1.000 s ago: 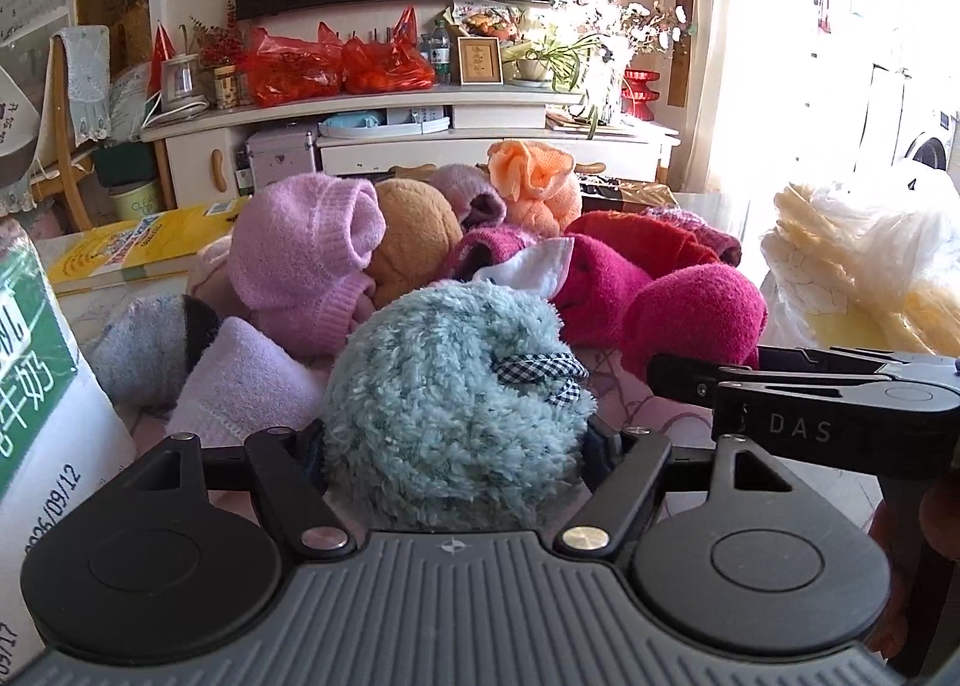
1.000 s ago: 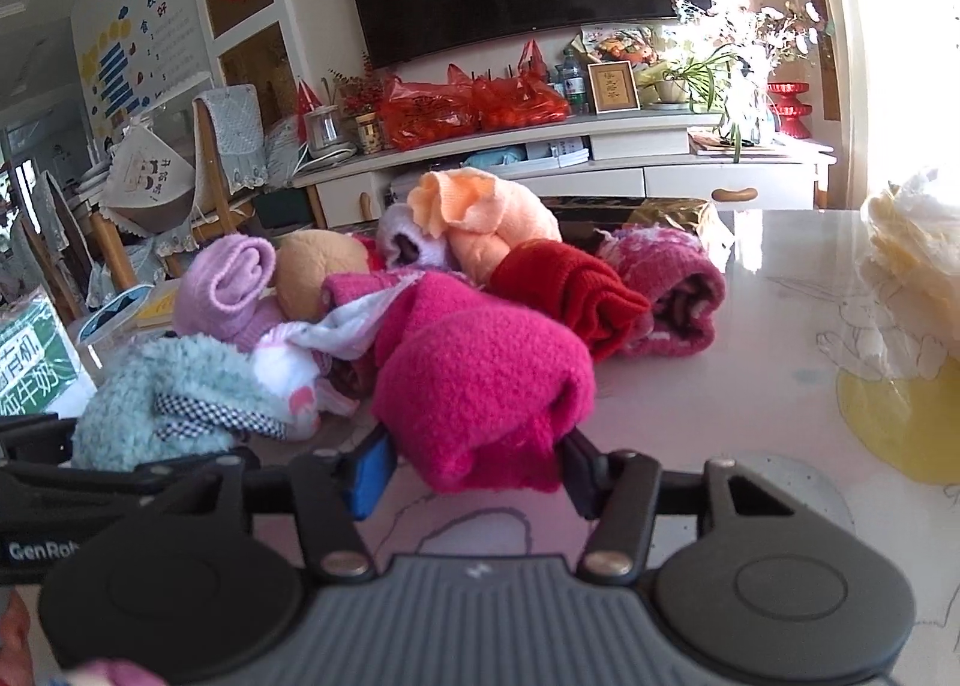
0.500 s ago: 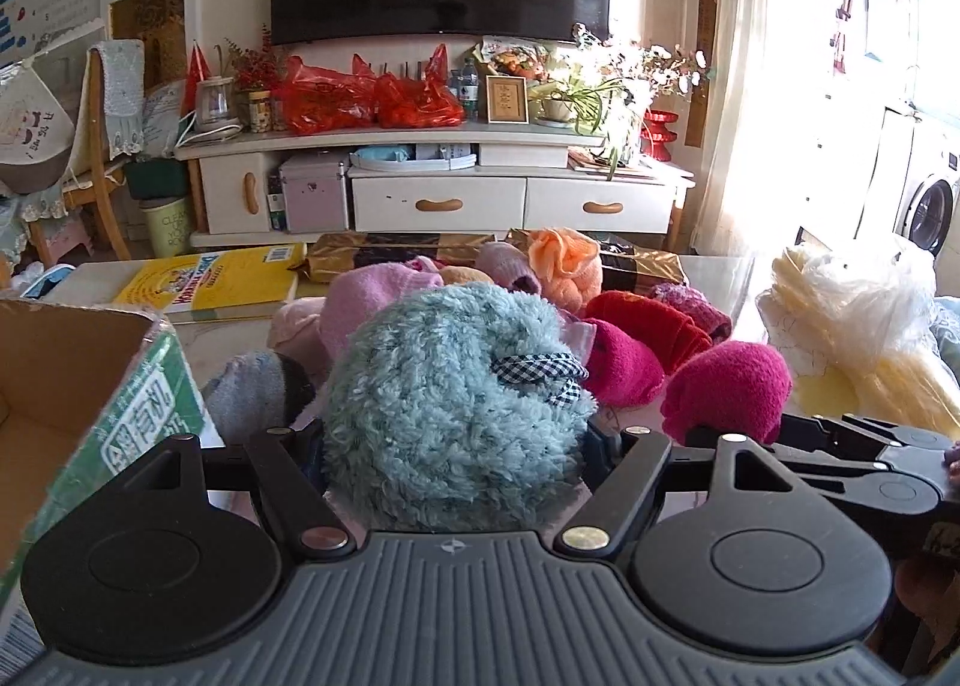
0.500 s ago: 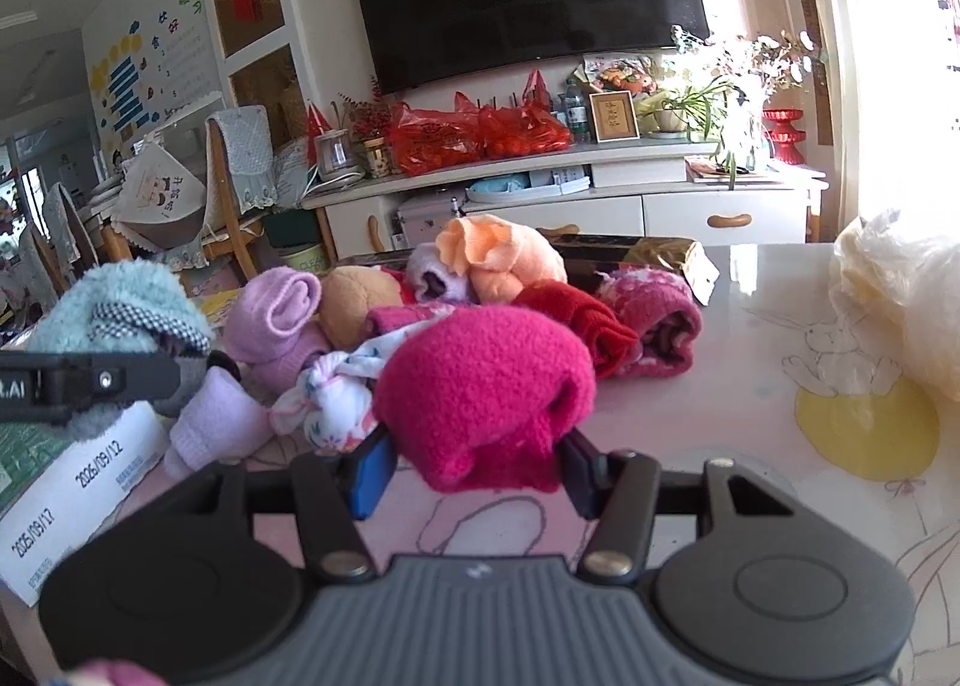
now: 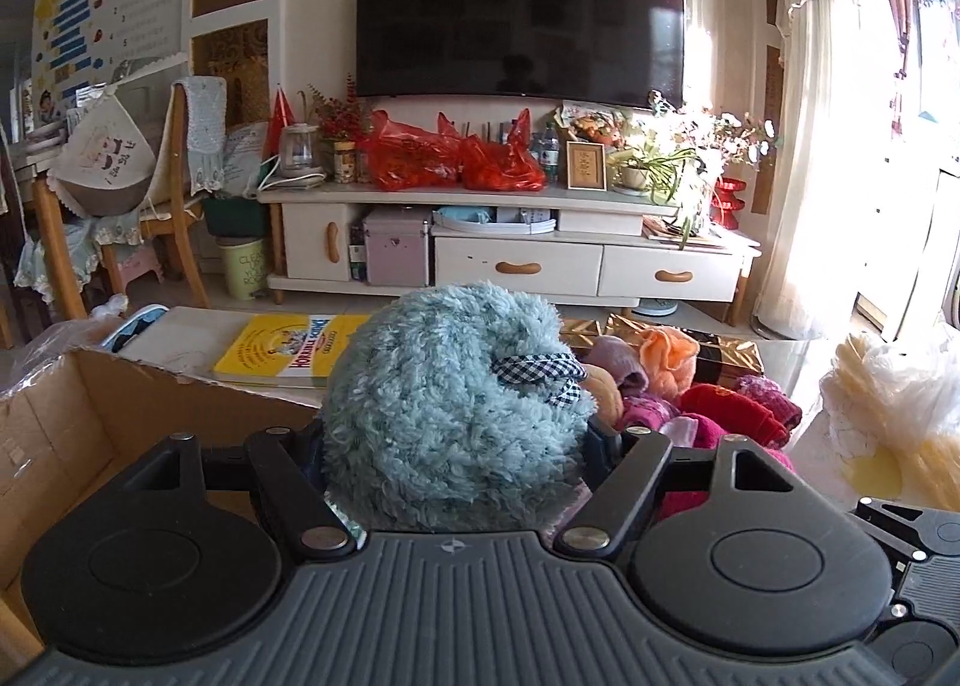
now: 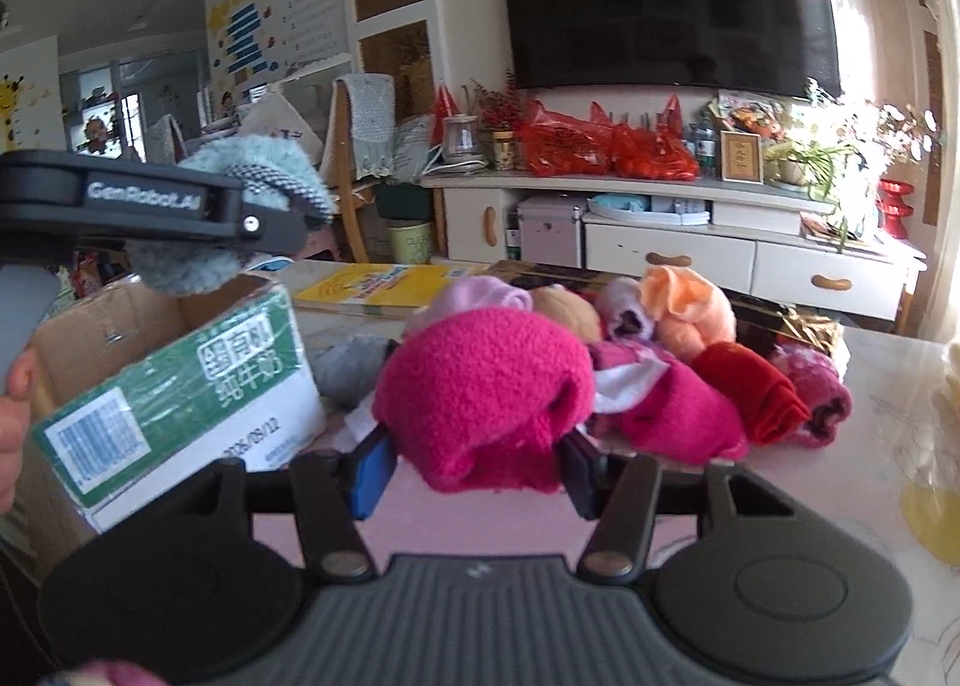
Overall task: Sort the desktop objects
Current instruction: 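Lift both held socks and carry them over the cardboard box, then open both tools to drop the teal and pink socks into the box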
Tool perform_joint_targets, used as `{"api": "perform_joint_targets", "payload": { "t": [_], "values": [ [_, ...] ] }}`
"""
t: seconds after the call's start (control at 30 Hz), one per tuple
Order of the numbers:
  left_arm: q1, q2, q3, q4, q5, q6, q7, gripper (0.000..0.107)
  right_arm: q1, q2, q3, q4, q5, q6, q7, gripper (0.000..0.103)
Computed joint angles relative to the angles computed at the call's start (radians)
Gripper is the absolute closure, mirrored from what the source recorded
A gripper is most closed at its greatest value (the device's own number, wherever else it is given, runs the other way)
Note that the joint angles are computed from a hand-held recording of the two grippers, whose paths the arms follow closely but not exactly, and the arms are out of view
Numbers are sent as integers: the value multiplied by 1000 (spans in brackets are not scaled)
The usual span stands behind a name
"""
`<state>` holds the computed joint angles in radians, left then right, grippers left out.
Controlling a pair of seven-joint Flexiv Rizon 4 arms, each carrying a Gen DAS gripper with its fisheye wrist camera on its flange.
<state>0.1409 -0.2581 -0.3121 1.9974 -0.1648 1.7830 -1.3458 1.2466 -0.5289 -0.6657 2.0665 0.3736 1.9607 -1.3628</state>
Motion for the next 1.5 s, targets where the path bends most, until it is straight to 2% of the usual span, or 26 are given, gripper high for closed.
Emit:
{"api": "perform_joint_targets", "payload": {
  "t": [0.17, 0.3, 0.37, 0.47, 0.57, 0.6, 0.7, 0.8, 0.9, 1.0, 1.03, 1.07, 1.1, 1.13, 1.23, 1.27, 1.37, 1.43, 1.5],
  "values": [
    [86, 23, -17, 17, -7, 7, -3, 14, 1, 3, 32, -57, -54, -22, -18, 46],
    [96, 37, 31, 18, -26, -1, -16, 14, -16, 1, 63, -107, -108, -42, -29, 46],
    [34, 36, 131, 6, -31, -12, -35, 14, -34, -3, 88, -136, -140, -57, -28, 46],
    [-13, 32, 223, -5, -62, -28, -40, 14, -68, -11, 131, -179, -195, -79, -24, 46],
    [-146, 20, 418, -32, -54, -48, -72, 14, -110, -23, 185, -225, -254, -102, -11, 45],
    [-162, 18, 452, -37, -58, -57, -80, 14, -125, -27, 203, -239, -274, -110, -4, 45],
    [-112, 25, 431, -34, -81, -88, -94, 14, -159, -45, 250, -284, -341, -132, 10, 45],
    [-95, 36, 452, -28, -76, -106, -110, 14, -174, -65, 271, -320, -402, -158, 25, 45],
    [-32, 50, 407, -14, -97, -115, -90, 14, -187, -86, 287, -351, -455, -182, 47, 44],
    [8, 53, 368, -8, -122, -130, -75, 14, -173, -107, 271, -367, -498, -205, 79, 40],
    [-2, 54, 377, -7, -142, -129, -59, 13, -181, -111, 281, -372, -515, -212, 87, 37],
    [-31, 46, 419, -17, -96, -130, -92, 12, -186, -116, 288, -378, -530, -219, 97, 37],
    [-46, 41, 446, -30, -62, -141, -123, 12, -181, -120, 279, -376, -537, -213, 111, 37],
    [-43, 41, 440, -28, -83, -141, -106, 13, -154, -119, 250, -361, -535, -205, 127, 37],
    [16, 48, 358, -13, -141, -137, -60, 10, -124, -122, 210, -345, -525, -187, 157, 36],
    [1, 42, 370, -20, -122, -134, -78, 7, -115, -121, 199, -338, -518, -180, 162, 36],
    [7, 37, 342, -15, -124, -76, -64, 4, -82, -120, 166, -315, -485, -153, 170, 31],
    [23, 39, 311, -7, -127, -45, -56, 4, -32, -130, 109, -300, -442, -130, 168, 29],
    [10, 33, 313, -14, -120, -36, -57, 4, 13, -138, 60, -283, -393, -113, 161, 28]
  ]
}}
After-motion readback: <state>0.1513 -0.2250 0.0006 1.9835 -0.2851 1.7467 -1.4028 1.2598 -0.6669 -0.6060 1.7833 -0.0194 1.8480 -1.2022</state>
